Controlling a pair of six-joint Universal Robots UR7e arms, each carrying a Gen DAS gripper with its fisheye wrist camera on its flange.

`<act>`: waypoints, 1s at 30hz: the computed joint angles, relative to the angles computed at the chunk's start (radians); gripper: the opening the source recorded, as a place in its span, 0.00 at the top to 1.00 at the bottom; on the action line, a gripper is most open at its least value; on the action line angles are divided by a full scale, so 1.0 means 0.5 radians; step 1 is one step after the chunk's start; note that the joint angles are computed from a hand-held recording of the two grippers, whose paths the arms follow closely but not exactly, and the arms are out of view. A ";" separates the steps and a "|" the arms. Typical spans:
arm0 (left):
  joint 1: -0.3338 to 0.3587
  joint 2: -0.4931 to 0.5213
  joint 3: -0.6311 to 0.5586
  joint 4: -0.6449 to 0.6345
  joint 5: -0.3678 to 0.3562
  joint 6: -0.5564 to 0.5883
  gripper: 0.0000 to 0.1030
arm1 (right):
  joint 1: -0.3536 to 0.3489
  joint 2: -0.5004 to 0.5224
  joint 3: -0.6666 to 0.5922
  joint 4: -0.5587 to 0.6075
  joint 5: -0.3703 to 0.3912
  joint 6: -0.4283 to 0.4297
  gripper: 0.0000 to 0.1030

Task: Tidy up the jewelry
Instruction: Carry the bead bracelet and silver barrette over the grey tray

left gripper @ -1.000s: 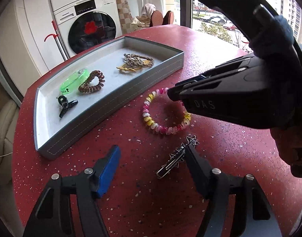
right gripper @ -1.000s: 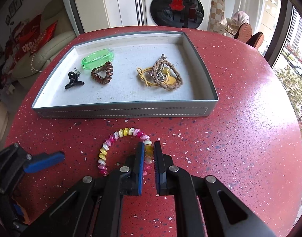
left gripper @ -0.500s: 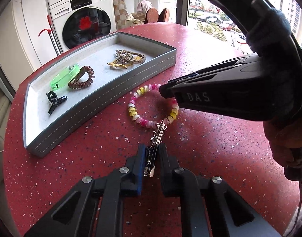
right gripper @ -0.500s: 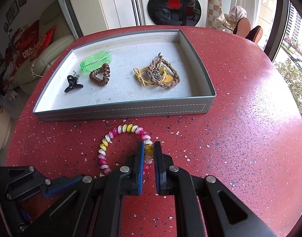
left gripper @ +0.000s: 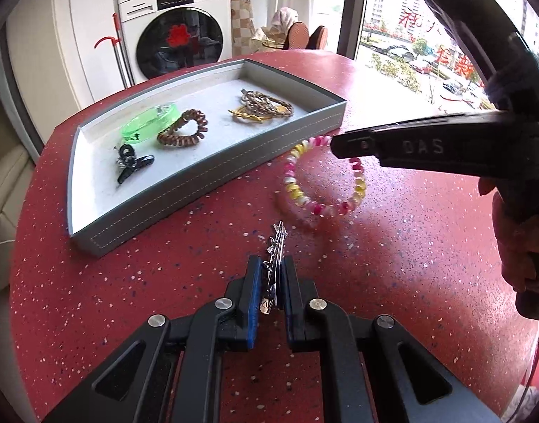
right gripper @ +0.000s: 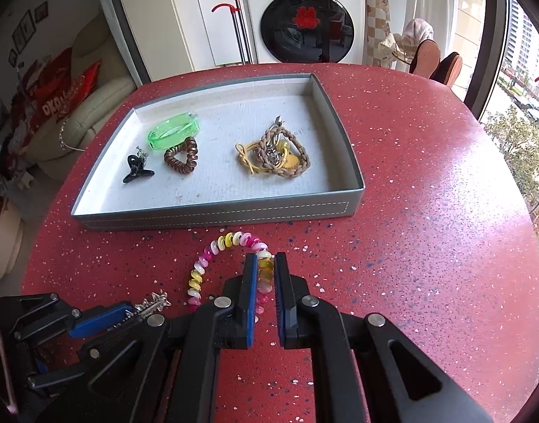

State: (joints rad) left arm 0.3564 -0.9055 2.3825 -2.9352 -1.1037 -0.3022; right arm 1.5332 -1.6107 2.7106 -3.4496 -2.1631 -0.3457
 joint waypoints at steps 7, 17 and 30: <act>-0.010 -0.090 0.037 -0.008 0.048 -0.084 0.71 | 0.044 -0.099 0.002 0.078 0.023 0.031 0.90; 0.012 -0.134 -0.021 0.011 0.173 -0.175 0.71 | 0.114 -0.192 -0.025 0.162 0.051 0.086 0.90; 0.092 -0.105 -0.110 -0.029 0.225 -0.154 0.71 | 0.164 -0.178 -0.116 0.210 0.041 0.109 0.90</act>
